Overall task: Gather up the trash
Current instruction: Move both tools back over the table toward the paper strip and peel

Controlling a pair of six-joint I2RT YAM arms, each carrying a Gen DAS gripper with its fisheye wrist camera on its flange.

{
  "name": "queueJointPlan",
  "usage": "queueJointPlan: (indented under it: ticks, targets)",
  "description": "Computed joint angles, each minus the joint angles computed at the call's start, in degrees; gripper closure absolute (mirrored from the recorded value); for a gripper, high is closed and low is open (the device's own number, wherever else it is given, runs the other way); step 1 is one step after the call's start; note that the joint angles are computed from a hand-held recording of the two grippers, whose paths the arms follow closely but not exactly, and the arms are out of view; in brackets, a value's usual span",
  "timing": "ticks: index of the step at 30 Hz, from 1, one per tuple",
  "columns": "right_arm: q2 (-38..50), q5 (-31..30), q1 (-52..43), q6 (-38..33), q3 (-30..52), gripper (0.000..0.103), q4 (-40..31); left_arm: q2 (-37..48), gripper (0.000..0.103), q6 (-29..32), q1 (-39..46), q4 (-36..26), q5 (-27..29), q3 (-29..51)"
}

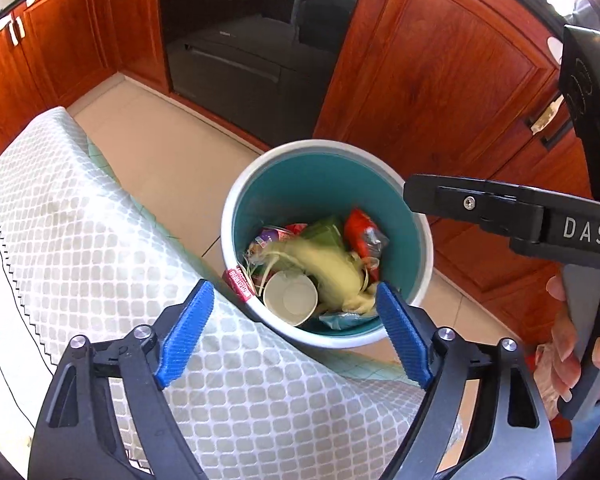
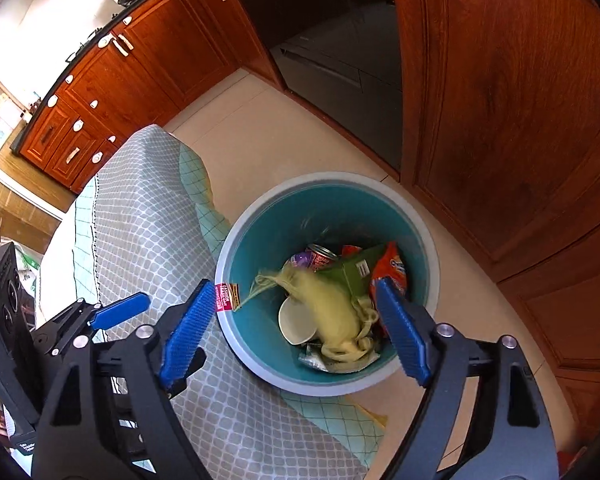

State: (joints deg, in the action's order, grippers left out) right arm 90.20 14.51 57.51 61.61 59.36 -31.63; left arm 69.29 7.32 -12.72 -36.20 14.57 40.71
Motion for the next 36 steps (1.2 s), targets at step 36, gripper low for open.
queueJointPlan:
  ticks: [36]
  targets:
    - [46.03,2.28,20.35,-5.05,76.80,0.018,-30.69,5.05,0.005,72.25,92.23,-39.55,20.51,16.23]
